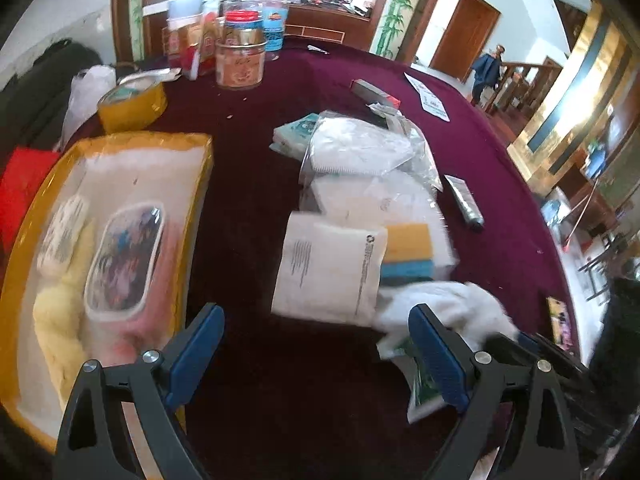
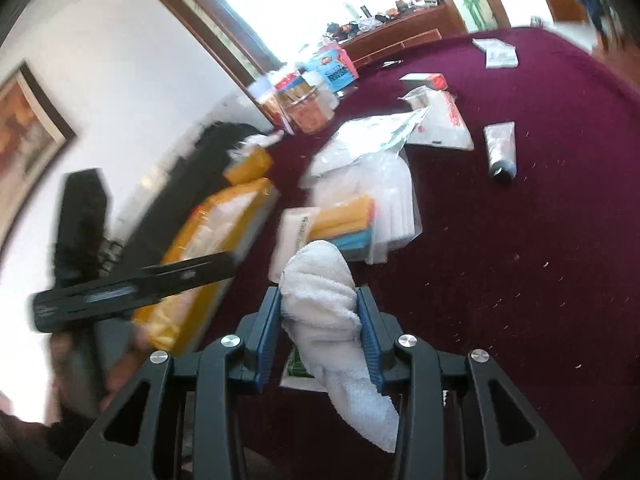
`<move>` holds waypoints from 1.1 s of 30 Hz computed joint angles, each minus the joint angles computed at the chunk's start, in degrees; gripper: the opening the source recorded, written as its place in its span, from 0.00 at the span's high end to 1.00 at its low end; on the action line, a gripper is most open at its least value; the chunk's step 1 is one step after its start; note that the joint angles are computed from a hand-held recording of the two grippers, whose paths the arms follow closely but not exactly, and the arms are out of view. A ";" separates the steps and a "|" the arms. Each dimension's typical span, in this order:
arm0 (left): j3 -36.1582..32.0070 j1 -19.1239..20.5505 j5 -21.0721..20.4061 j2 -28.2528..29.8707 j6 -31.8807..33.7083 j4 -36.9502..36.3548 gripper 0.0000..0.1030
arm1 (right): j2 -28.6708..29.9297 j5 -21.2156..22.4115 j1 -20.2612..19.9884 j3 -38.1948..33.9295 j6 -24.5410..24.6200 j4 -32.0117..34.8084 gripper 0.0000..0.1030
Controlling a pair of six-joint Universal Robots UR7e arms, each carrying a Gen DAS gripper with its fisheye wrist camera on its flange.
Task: Organize soft objects
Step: 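Grasp the white towel with the right tool while the left tool grasps the white paper packet, then carry towel and paper packet into the tray and open both tools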
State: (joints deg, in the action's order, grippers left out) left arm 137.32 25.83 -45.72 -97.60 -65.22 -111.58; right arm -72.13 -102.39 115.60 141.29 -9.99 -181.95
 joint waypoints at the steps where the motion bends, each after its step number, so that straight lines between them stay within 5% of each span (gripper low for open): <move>1: -0.58 1.45 0.17 1.85 2.28 -1.70 0.07 | -0.50 0.88 -0.58 0.45 0.42 -0.61 0.65; 4: -1.60 4.78 -1.08 5.38 7.42 -6.82 0.07 | -2.58 3.95 -1.26 2.08 -1.34 -3.06 0.65; 7: -3.25 7.39 -2.30 9.54 12.04 -9.55 0.07 | -1.22 -2.50 1.32 1.21 -1.57 -3.98 0.65; 14: -5.03 10.38 -3.79 15.04 12.77 -6.94 0.07 | -2.65 -0.85 -1.31 2.24 -0.73 -3.49 0.65; 22: -2.66 8.46 -1.44 11.57 8.22 -5.17 0.41 | -7.33 10.59 -4.63 4.11 -2.31 -3.09 0.65; 33: 0.87 2.17 -4.66 -1.56 3.42 -4.00 0.47 | -3.98 1.52 1.07 3.55 2.01 -9.60 0.65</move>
